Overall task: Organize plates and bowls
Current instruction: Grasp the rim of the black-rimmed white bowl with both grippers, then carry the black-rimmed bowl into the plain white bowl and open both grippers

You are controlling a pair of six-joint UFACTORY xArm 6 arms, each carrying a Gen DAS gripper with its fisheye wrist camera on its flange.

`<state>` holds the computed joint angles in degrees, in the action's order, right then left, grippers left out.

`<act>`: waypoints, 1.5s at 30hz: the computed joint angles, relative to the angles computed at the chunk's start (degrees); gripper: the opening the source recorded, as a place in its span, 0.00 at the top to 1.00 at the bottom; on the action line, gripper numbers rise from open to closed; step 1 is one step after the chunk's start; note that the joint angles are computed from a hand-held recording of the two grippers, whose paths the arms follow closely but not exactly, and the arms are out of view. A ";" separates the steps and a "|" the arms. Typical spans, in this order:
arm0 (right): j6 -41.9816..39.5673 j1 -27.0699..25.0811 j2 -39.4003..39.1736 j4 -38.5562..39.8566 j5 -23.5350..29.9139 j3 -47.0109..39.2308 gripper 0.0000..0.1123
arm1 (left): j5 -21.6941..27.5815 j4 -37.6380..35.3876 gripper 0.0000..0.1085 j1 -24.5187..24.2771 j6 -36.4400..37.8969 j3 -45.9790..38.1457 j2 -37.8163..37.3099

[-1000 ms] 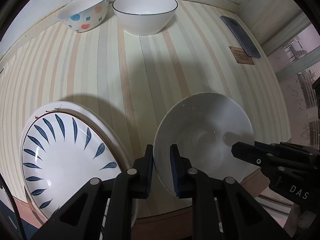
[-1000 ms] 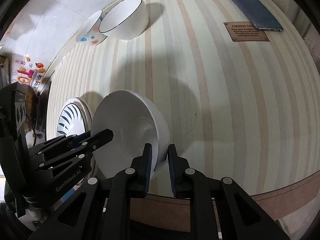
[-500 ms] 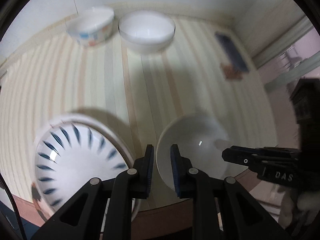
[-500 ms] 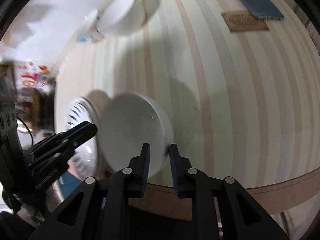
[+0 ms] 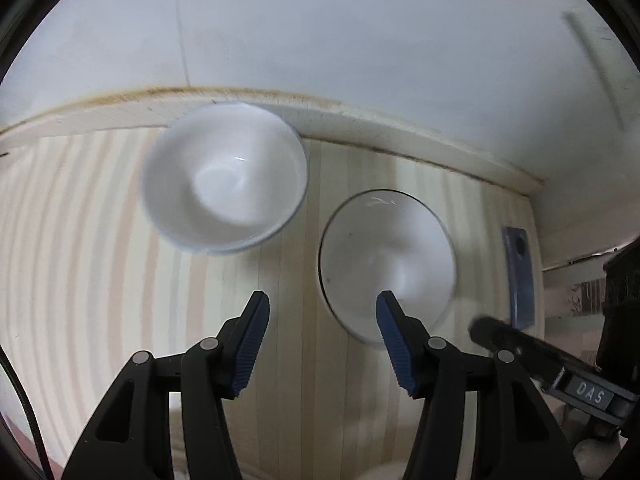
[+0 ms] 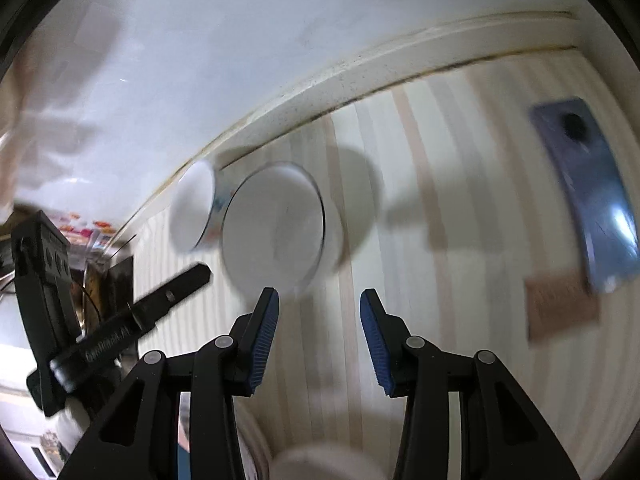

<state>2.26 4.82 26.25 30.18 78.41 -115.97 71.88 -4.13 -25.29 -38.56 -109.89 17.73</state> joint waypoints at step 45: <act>0.07 0.93 -27.52 -3.98 -2.29 27.83 0.87 | 2.59 -1.73 0.86 -8.18 3.69 9.56 -14.60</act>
<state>2.33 5.75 -1.27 26.20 76.12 -88.14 74.48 -5.87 -33.47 -34.86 -100.33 3.13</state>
